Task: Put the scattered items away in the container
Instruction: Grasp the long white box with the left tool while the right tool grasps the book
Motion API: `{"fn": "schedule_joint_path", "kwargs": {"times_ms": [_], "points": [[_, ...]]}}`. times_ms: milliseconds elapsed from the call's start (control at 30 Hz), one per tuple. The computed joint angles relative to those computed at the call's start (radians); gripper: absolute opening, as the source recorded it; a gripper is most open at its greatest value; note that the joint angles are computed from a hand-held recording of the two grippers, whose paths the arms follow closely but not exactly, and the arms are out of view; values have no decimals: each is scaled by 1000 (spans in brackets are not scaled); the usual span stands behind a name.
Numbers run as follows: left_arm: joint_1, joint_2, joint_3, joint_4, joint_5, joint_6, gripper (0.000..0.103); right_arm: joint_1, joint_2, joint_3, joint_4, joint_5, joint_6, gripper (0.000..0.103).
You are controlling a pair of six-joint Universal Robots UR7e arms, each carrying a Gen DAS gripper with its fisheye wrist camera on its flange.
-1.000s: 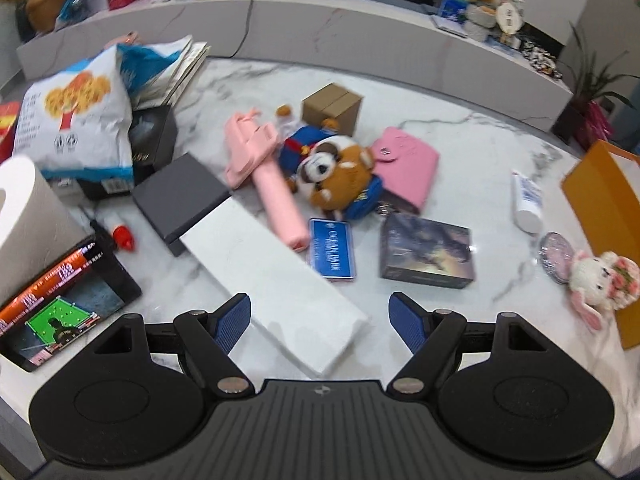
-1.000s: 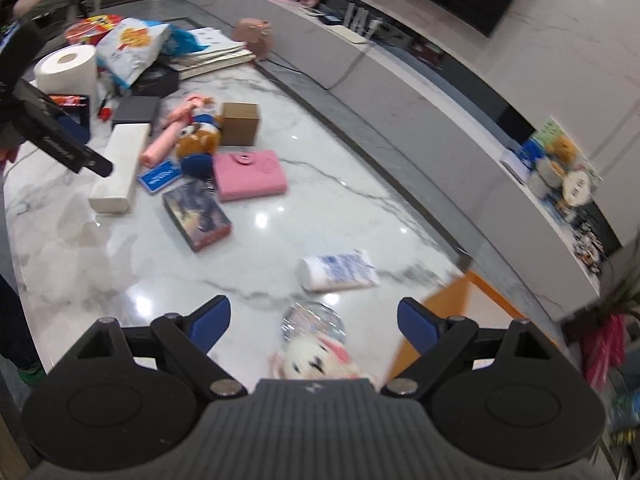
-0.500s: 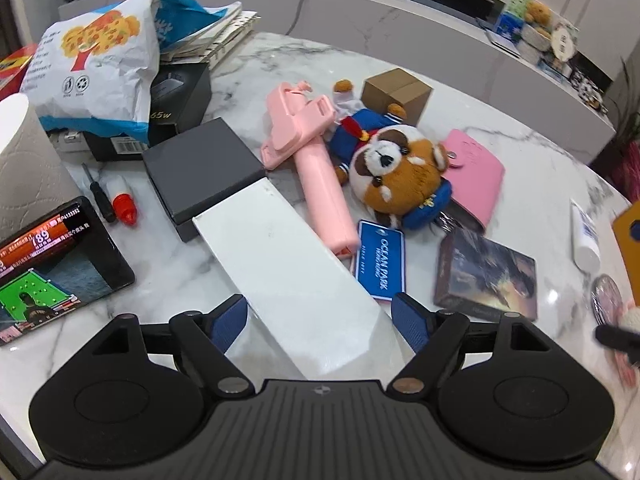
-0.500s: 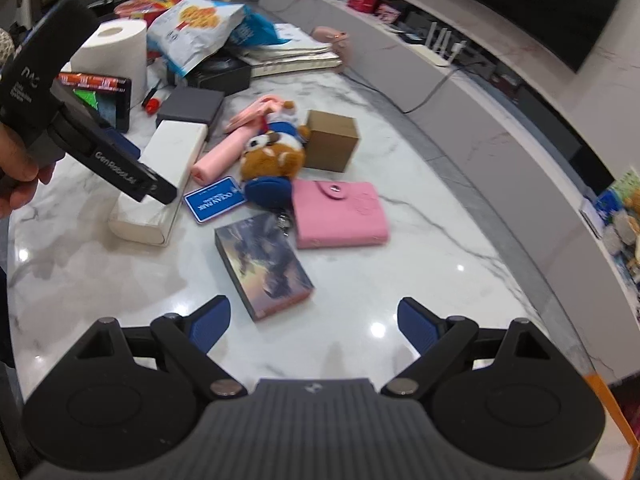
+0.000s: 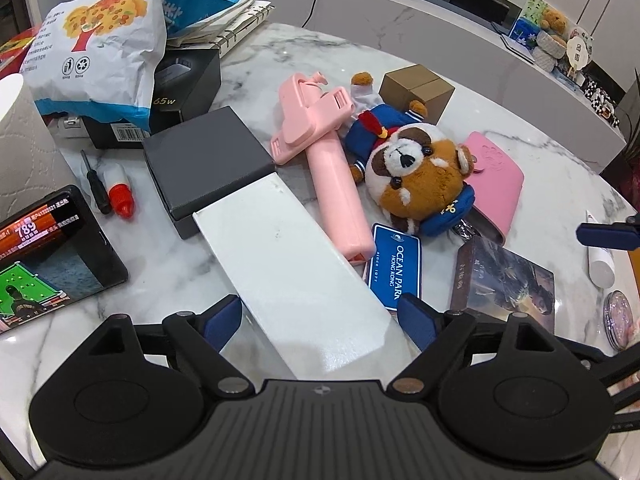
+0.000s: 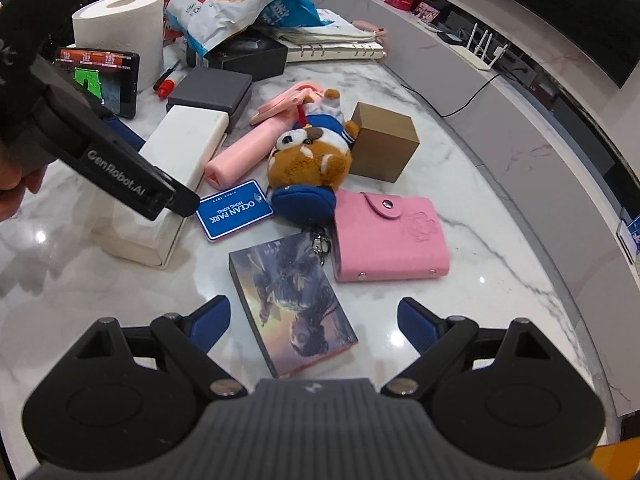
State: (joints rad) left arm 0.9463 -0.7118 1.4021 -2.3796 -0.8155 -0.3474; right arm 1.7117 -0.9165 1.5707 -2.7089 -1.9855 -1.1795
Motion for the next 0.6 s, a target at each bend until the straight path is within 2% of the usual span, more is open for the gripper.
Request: {"fn": "schedule_joint_path", "kwargs": {"times_ms": [233,400,600], "points": [[11,9,-18,20,-15,-6,102,-5,42,-61,89,-17,13,92],[12,12,-24,29,-14,-2,103,1,84,-115,153,-61,1,86],[12,17,-27,34,-1,2,103,5,103,-155,239,-66,22,78]]}}
